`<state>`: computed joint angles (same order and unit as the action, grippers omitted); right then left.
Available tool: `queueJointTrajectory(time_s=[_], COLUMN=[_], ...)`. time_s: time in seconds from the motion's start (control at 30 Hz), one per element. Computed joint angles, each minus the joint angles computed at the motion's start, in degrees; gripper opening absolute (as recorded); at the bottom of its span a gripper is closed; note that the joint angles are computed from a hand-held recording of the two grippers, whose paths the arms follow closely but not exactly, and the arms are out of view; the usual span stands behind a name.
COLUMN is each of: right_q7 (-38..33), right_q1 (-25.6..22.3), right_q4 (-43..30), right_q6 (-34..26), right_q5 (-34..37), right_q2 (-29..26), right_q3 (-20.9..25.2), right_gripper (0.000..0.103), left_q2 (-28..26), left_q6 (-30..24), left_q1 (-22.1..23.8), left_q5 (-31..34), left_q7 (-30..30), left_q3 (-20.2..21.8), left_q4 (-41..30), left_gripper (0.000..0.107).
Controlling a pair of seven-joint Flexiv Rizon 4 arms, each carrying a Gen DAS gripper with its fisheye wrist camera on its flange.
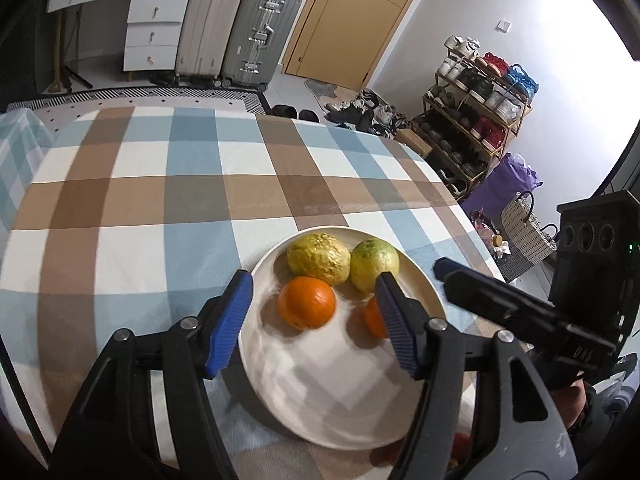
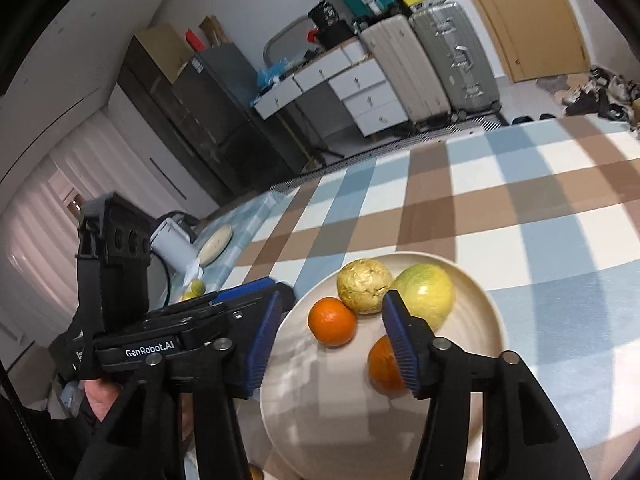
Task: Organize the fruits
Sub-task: 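Open both tools to drop the oranges on the plate and withdraw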
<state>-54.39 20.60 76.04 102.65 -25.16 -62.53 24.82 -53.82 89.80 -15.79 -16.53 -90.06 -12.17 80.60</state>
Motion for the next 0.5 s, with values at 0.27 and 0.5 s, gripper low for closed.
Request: queueJointTrajectory(time_s=[0.27, 0.5], right_q7=[3.24, -0.35], right_q1=[6.26, 17.95], right_q4=[12.70, 22.59], right_q6=[8.38, 13.11], right_q5=[7.96, 19.37], right_q2=[9.54, 16.91], right_q3=[-12.14, -24.82], right_gripper=[0.083, 0.099], left_q2=[6.62, 11.65], left_q6=[4.90, 7.67], left_q1=[-6.39, -15.29], left_q5=[0.92, 2.11], left_q7=[-5.44, -10.04], left_q3=[7.33, 16.38], left_q4=[8.10, 13.59], left_gripper=[0.074, 0.084])
